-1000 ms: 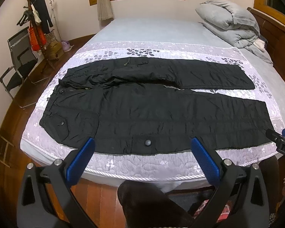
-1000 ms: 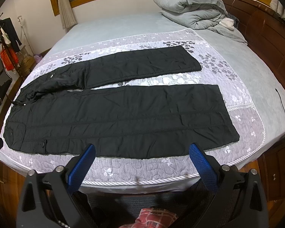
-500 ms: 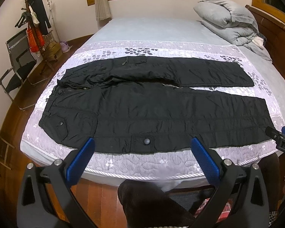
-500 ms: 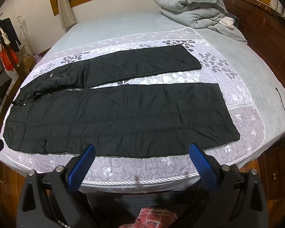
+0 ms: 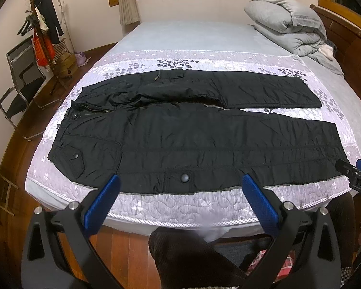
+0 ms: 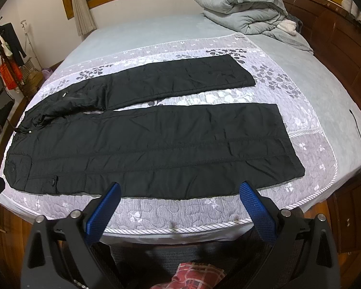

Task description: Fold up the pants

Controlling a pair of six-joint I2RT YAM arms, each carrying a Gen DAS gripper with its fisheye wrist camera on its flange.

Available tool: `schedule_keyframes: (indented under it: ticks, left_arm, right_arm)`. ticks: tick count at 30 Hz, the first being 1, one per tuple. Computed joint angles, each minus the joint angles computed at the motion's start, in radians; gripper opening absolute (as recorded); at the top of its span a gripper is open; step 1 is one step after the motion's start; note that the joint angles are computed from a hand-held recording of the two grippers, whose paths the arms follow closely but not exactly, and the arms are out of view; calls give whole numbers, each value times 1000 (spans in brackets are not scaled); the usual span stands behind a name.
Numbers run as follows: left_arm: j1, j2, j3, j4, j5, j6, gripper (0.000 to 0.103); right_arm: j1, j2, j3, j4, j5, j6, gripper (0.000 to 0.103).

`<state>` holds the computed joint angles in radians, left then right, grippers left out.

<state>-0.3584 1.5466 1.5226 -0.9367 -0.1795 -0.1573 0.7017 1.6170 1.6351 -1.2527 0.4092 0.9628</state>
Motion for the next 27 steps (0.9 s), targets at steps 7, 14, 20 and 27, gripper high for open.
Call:
schedule_keyframes:
  ticks: [7, 14, 20, 27]
  left_arm:
    - [-1, 6, -1, 3, -1, -5, 100]
    - [-2, 7, -2, 5, -1, -5, 100]
    - [0, 16, 7, 3, 0, -1, 100]
    - [-3, 37, 33, -2, -4, 6, 100]
  right_arm:
    - [0, 4, 4, -1, 0, 2, 100]
    - [-1, 4, 6, -2, -2, 1, 100]
    - [-8, 4, -6, 9, -9, -4, 100]
    - [-24, 10, -13, 21, -24, -16, 100]
